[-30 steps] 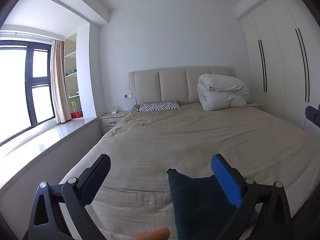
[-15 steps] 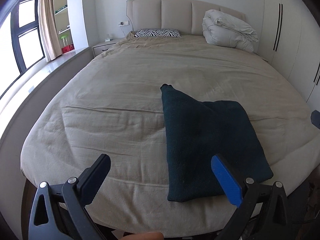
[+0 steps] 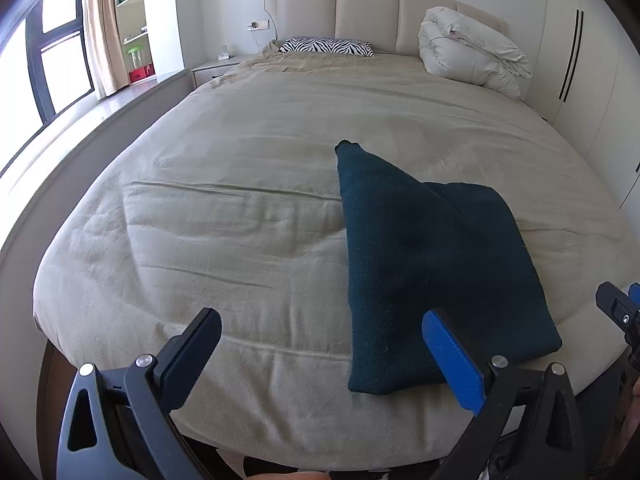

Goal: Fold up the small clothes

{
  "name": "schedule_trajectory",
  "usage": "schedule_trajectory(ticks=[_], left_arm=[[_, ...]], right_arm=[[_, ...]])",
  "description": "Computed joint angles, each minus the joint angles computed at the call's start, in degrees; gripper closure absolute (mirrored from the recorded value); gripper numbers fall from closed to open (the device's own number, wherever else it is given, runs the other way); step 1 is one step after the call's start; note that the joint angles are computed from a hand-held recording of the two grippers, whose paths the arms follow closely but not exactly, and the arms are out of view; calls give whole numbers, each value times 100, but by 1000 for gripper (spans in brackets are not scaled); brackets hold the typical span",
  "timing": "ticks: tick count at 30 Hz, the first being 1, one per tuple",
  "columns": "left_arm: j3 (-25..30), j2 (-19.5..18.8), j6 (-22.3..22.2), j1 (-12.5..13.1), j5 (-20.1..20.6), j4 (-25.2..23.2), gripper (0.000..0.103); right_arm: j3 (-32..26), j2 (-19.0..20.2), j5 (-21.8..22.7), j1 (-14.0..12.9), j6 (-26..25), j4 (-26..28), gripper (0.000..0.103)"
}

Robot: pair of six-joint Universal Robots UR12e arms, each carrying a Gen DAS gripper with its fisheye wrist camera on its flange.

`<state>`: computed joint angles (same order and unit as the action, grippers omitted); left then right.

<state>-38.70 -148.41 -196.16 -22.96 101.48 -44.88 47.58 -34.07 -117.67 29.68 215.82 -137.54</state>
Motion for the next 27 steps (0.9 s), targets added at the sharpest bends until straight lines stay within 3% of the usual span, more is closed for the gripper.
schedule_trajectory(ticks=[11, 27], left_arm=[[-58, 8, 10, 4, 34, 164, 0], [-9, -35, 43, -19, 151, 107, 0]], right_arm=[[-100, 6, 130, 53, -59, 77, 0], [-340, 115, -205, 74, 230, 508, 0]])
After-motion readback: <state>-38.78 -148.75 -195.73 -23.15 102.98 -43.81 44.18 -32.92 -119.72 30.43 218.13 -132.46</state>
